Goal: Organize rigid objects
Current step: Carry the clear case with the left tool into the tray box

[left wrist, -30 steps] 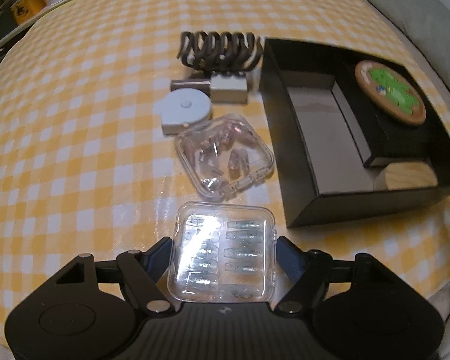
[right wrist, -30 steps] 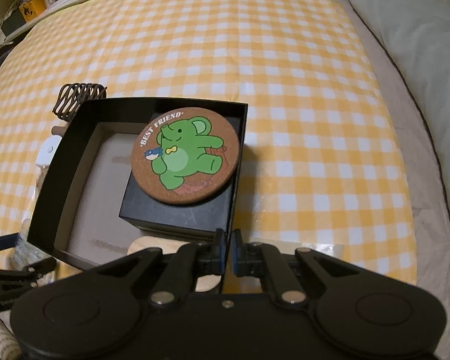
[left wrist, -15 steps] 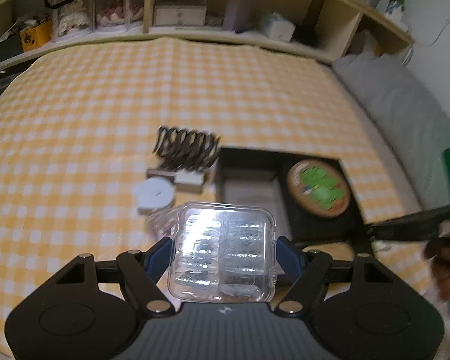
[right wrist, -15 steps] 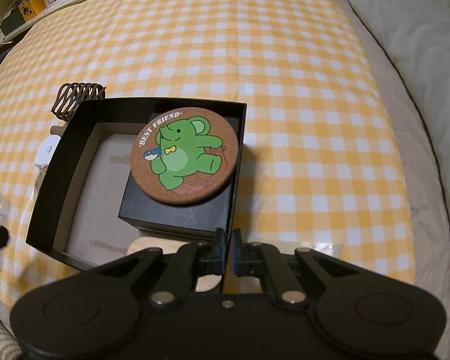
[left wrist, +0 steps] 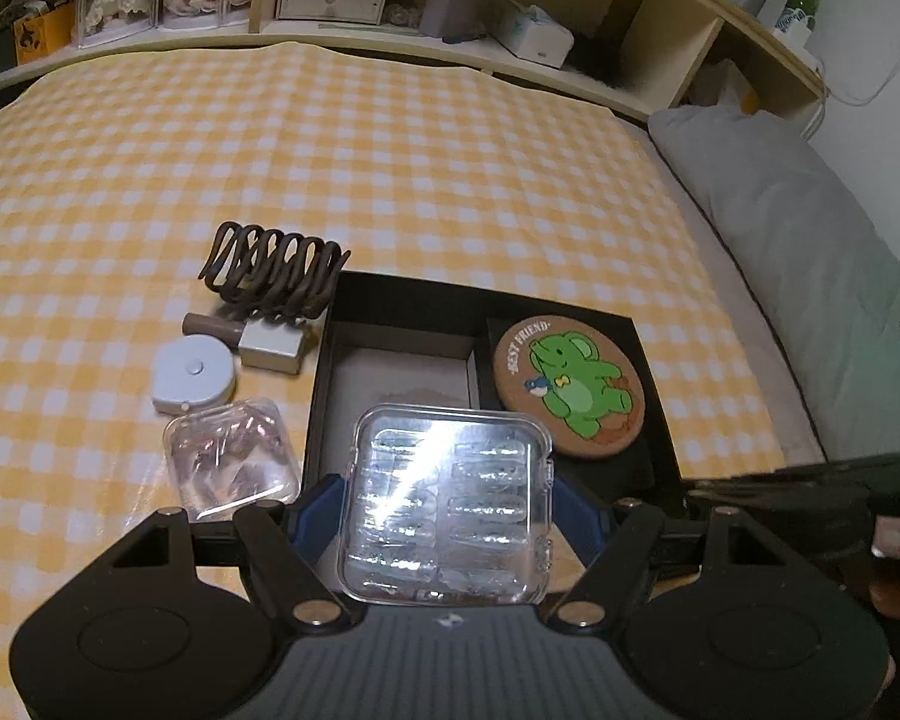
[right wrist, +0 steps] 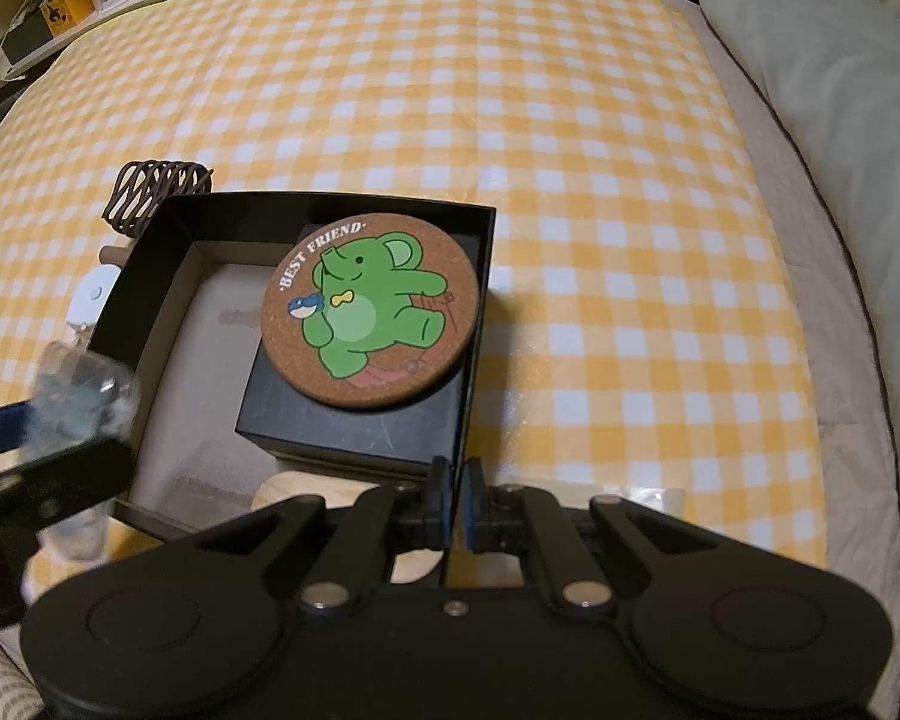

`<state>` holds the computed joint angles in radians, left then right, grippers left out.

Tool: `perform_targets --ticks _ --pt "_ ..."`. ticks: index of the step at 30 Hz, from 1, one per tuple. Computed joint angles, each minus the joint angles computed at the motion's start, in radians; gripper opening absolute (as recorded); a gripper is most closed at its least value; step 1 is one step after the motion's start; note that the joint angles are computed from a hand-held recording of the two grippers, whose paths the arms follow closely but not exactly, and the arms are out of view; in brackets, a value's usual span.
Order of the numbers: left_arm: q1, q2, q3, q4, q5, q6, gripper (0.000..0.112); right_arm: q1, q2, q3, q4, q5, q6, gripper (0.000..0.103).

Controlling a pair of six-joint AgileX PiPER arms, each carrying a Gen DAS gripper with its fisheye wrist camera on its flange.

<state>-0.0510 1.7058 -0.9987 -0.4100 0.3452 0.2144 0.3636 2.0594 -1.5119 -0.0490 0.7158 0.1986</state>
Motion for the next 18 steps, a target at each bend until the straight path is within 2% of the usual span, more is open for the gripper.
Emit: perform_targets --ticks 3,6,10,14,18 --pt "0.002 0.016 0.007 -0.008 -0.038 0.019 0.075 0.001 0.0 -0.001 -0.004 0.001 0.001 0.005" --pt "0.019 0.032 0.022 -0.107 -0.072 0.122 0.075 0.001 0.002 -0.002 -0.006 0.002 0.003 0.005" --pt "0.033 0.067 0.004 -0.141 -0.057 0.129 0.075 0.0 0.001 -0.001 -0.005 0.001 0.001 0.005" --pt "0.023 0.079 0.002 -0.121 -0.072 0.099 0.075 0.0 0.001 -0.001 -0.003 0.001 0.001 0.005" --pt "0.028 0.084 0.004 -0.161 -0.081 0.137 0.075 0.001 0.0 0.0 -0.006 0.001 0.002 0.005"
